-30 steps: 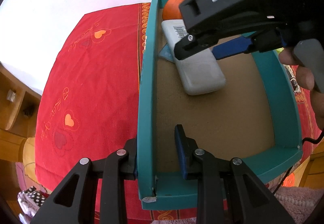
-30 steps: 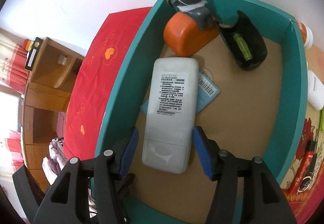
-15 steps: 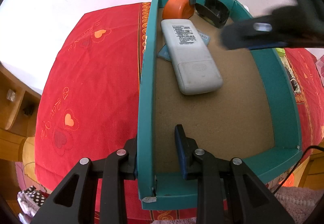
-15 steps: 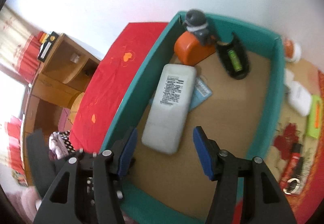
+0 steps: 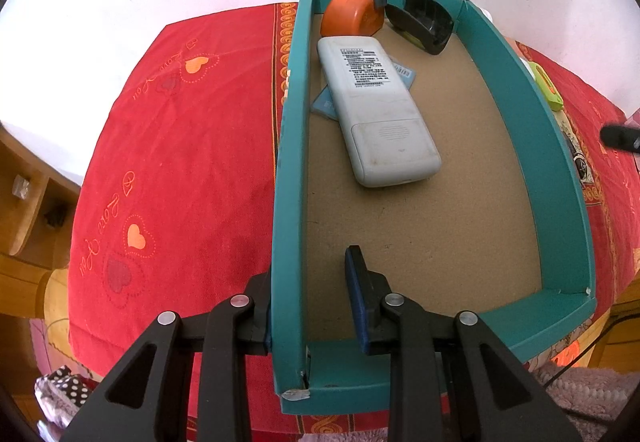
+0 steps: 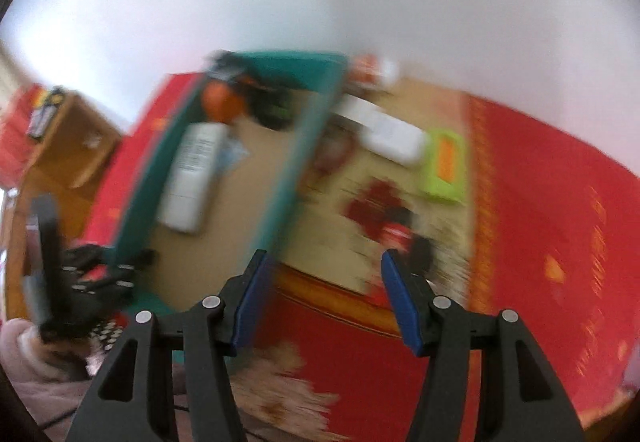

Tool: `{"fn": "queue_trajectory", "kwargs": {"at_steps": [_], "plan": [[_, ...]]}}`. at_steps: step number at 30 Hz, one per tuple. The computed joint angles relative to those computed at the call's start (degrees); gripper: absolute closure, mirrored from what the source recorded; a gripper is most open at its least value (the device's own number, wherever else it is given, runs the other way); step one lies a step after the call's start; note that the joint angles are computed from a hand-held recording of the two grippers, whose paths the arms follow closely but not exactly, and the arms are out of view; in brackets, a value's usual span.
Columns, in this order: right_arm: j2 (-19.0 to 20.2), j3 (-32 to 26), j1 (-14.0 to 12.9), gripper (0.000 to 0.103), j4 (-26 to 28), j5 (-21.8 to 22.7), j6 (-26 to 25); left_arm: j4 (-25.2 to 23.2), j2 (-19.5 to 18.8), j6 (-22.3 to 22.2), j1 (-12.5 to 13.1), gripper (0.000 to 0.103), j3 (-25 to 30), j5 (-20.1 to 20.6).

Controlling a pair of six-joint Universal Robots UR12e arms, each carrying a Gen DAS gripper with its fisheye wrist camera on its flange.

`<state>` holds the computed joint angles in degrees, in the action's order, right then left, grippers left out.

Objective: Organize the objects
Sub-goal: 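Carry the white remote into the box and release it beside the card, then return the right gripper to the pile and grasp the car keys' ring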

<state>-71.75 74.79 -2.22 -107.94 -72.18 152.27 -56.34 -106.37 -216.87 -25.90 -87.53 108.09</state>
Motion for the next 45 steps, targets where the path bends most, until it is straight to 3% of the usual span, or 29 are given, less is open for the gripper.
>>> {"fn": "queue_trajectory", "kwargs": {"at_steps": [2, 6, 10, 20, 23, 32, 36, 39, 45], "plan": [[0.1, 0.9, -0.4, 0.047, -1.1, -3.4, 1.0, 0.0, 0.0, 0.0, 0.0, 0.075, 0.0, 0.0], [0.8, 1.7, -1.3, 0.059, -1.4, -6.5, 3.1, -0.1, 0.0, 0.1, 0.0, 0.075, 0.0, 0.1], [1.7, 1.4, -1.9, 0.072, -0.6, -6.0, 4.9, 0.2, 0.0, 0.3, 0.0, 0.075, -0.2, 0.2], [2.6, 0.9, -1.9, 0.083, -1.2, -6.8, 4.9, 0.2, 0.1, 0.3, 0.0, 0.075, -0.2, 0.1], [2.3, 1.5, -1.7, 0.096, -2.5, -7.7, 4.2, 0.2, 0.0, 0.3, 0.0, 0.075, -0.2, 0.2], [1.3, 1.9, -2.7, 0.096, -2.2, -9.9, 6.5, 0.2, 0.0, 0.3, 0.0, 0.075, -0.2, 0.2], [1.5, 1.6, -3.7, 0.096, -1.2, -6.8, 7.6, 0.1, 0.0, 0.3, 0.0, 0.075, -0.2, 0.2], [1.8, 1.1, -4.5, 0.088, 1.1, -3.7, 6.9, 0.1, 0.0, 0.3, 0.0, 0.075, -0.1, 0.2], [1.0, 2.3, -4.5, 0.073, -0.5, -3.1, 4.9, 0.1, 0.0, 0.3, 0.0, 0.075, -0.1, 0.2]]}}
